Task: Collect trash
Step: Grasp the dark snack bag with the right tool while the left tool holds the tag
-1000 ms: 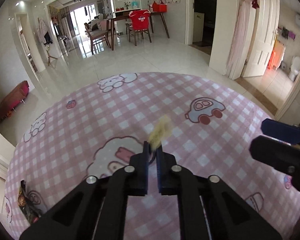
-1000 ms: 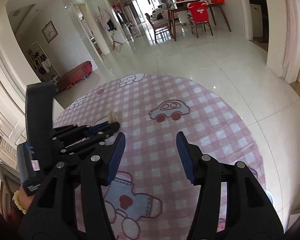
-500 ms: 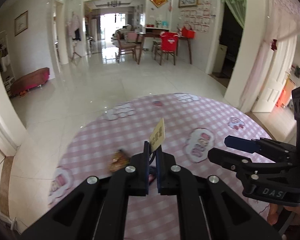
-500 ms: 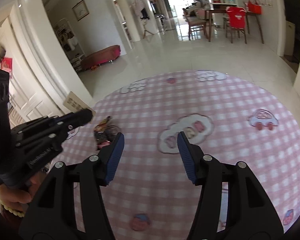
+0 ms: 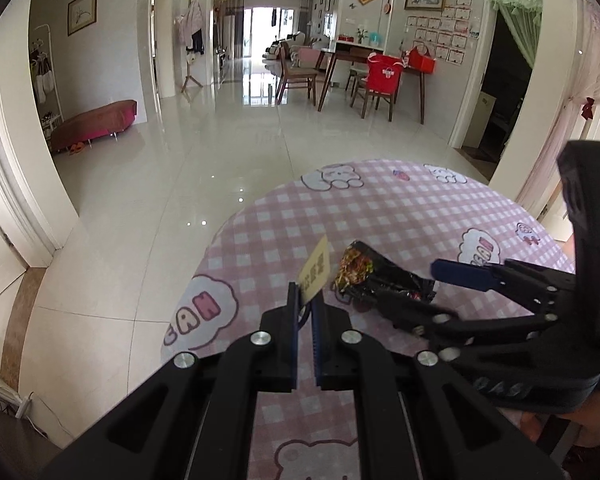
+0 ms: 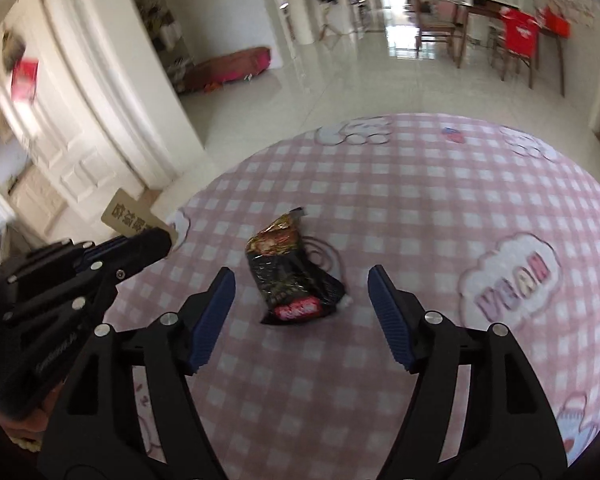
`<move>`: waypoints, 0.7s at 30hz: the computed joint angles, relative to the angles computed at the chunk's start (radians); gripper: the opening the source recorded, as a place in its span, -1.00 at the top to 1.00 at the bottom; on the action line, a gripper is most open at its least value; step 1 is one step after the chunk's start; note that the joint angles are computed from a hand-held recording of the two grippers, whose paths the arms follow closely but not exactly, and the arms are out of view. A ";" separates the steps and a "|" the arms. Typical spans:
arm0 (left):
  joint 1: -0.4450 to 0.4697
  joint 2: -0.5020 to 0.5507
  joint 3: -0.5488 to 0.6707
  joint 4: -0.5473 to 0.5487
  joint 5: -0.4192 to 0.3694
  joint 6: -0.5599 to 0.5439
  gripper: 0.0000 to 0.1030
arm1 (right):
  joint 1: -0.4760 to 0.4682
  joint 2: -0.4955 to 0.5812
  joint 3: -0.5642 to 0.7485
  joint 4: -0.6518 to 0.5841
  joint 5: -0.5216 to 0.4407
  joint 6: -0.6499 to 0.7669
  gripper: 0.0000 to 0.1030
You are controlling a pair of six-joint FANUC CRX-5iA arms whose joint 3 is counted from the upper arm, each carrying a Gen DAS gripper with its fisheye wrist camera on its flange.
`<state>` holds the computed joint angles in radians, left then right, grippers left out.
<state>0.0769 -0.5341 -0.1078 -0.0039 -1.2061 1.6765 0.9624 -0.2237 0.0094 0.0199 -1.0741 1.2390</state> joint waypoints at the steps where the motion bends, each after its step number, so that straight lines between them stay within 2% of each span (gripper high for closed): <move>1: -0.016 0.006 0.007 -0.028 -0.006 0.021 0.90 | 0.009 0.010 0.000 0.014 -0.006 0.001 -0.25; 2: -0.010 0.003 -0.001 -0.016 -0.003 0.013 0.90 | 0.015 0.018 -0.002 0.022 -0.011 0.014 0.02; 4: -0.010 0.006 -0.002 -0.012 -0.006 0.009 0.90 | 0.038 0.012 -0.030 0.073 0.000 0.023 0.29; 8: -0.085 0.038 0.030 -0.059 -0.012 0.064 0.90 | 0.030 -0.020 -0.064 0.091 0.015 0.022 0.35; 12: -0.183 0.069 0.076 -0.110 -0.027 0.122 0.90 | -0.032 -0.091 -0.101 0.052 0.028 0.018 0.35; 18: -0.412 0.164 0.200 -0.213 -0.056 0.227 0.90 | -0.172 -0.242 -0.140 -0.029 -0.003 0.036 0.35; 21: -0.515 0.219 0.259 -0.233 -0.060 0.262 0.90 | -0.290 -0.320 -0.143 -0.109 -0.035 0.090 0.35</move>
